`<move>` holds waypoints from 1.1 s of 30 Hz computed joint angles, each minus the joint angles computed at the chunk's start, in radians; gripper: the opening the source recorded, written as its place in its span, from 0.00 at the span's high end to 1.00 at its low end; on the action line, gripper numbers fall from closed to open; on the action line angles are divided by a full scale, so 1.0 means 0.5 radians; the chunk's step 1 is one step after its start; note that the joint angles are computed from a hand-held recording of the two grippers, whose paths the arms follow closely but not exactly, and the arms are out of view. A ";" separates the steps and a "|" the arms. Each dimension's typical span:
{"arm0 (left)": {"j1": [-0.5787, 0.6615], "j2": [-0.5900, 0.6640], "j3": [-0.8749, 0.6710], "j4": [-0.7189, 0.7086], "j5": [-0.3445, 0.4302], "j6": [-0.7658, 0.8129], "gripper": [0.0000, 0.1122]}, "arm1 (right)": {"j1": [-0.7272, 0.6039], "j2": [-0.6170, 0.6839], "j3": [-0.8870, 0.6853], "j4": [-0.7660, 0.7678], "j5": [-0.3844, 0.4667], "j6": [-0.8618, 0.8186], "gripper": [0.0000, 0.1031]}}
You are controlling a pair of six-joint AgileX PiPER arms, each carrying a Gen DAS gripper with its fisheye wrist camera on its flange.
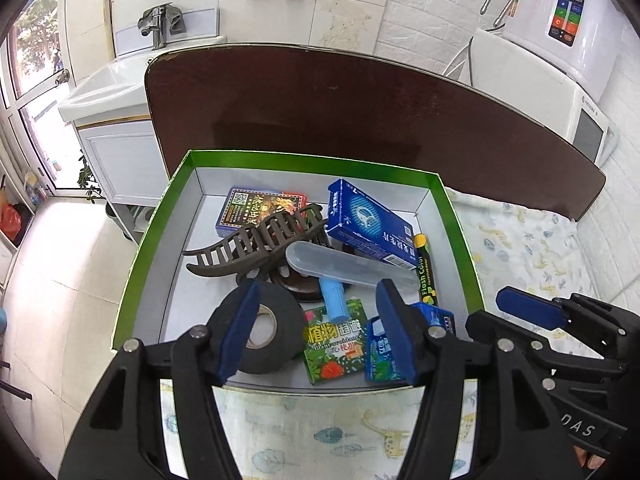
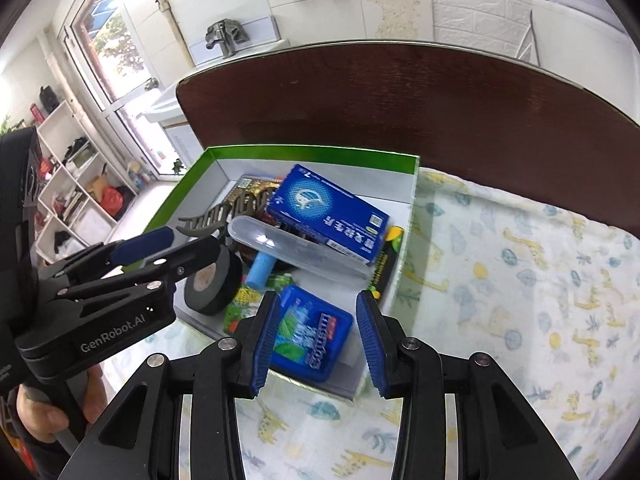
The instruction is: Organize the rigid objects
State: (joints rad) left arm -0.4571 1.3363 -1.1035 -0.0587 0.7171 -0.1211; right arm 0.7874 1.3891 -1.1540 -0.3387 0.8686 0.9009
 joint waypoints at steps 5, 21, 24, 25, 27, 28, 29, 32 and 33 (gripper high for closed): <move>-0.099 -0.057 0.041 0.069 0.013 -0.119 0.45 | 0.057 -0.104 0.083 -0.071 0.076 0.143 0.60; -0.405 -0.241 0.180 0.474 0.090 -0.599 0.36 | 0.391 -0.343 0.272 -0.459 0.387 0.675 0.41; -0.443 -0.243 0.206 0.510 0.129 -0.649 0.35 | 0.433 -0.368 0.312 -0.482 0.410 0.747 0.40; -0.468 -0.247 0.215 0.544 0.145 -0.690 0.35 | 0.442 -0.373 0.322 -0.479 0.413 0.761 0.40; -0.520 -0.263 0.242 0.617 0.166 -0.772 0.34 | 0.458 -0.379 0.338 -0.475 0.412 0.787 0.40; -0.530 -0.271 0.254 0.626 0.171 -0.787 0.33 | 0.467 -0.378 0.344 -0.475 0.416 0.800 0.40; -0.532 -0.282 0.267 0.620 0.170 -0.792 0.33 | 0.482 -0.375 0.346 -0.480 0.422 0.816 0.40; -0.541 -0.307 0.297 0.615 0.175 -0.839 0.33 | 0.525 -0.371 0.358 -0.483 0.422 0.845 0.40; -0.545 -0.314 0.306 0.621 0.180 -0.854 0.33 | 0.539 -0.369 0.359 -0.484 0.424 0.855 0.40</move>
